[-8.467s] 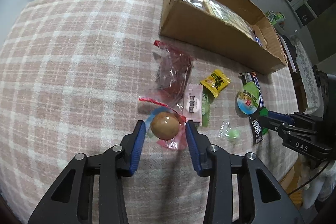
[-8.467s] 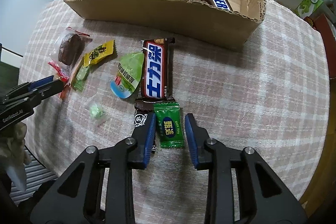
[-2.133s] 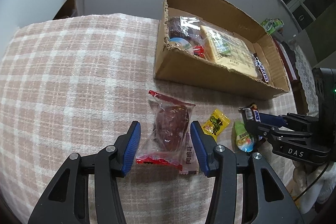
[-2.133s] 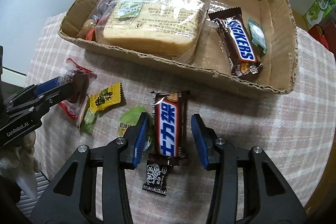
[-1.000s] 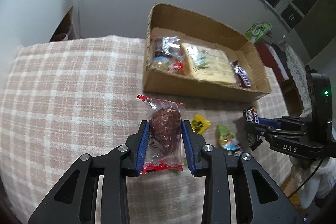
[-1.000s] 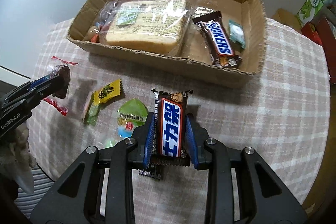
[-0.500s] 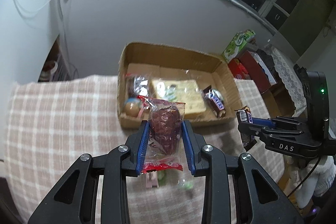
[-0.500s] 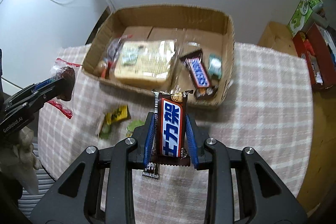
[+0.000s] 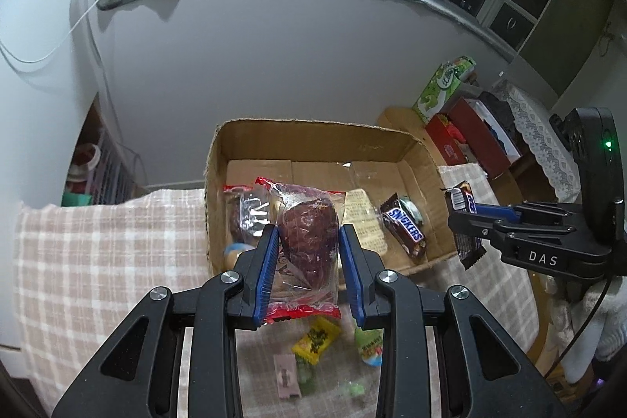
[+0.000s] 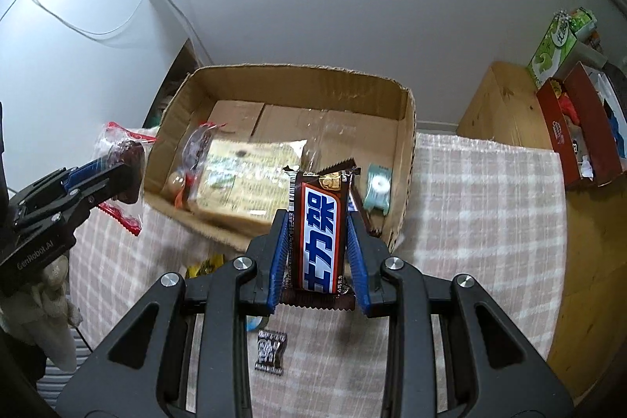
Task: Organize snacks
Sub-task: 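Carry the candy bag with the left gripper while the right carries the chocolate bar to the box, then open the left gripper inside the box while the right releases the chocolate bar beside the Snickers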
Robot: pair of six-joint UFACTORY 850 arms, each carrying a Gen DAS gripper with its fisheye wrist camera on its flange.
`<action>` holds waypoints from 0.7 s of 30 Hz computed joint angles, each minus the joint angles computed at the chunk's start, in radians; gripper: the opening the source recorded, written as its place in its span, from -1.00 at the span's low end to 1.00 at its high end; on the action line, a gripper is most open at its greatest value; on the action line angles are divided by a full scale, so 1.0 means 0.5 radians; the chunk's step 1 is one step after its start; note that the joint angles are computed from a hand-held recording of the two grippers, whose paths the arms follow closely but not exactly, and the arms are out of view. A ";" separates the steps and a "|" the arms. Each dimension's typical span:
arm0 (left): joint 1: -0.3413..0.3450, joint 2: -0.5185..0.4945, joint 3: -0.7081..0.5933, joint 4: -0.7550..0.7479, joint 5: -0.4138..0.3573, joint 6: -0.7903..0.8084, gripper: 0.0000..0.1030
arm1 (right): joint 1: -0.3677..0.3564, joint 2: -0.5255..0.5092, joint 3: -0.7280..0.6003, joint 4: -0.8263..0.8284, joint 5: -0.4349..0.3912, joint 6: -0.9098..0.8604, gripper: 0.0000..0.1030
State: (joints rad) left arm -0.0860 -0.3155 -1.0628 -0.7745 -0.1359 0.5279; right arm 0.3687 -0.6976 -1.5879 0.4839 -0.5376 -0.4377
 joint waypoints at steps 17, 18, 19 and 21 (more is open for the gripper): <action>0.018 -0.159 -0.151 0.522 -0.064 -0.515 -0.38 | 0.016 -0.254 -0.294 -0.209 -0.139 0.165 -0.42; 0.024 -0.169 -0.164 0.555 -0.074 -0.546 -0.36 | 0.017 -0.259 -0.300 -0.211 -0.142 0.165 -0.42; 0.024 -0.169 -0.163 0.574 -0.071 -0.567 -0.30 | 0.020 -0.265 -0.306 -0.228 -0.143 0.178 -0.41; 0.028 -0.178 -0.173 0.613 -0.075 -0.608 -0.07 | 0.025 -0.267 -0.309 -0.249 -0.134 0.188 -0.19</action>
State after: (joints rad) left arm -0.0720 -0.4045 -1.1494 -0.4680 -0.1737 0.2237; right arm 0.3810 -0.8309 -1.7425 0.3595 -0.6045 -0.3436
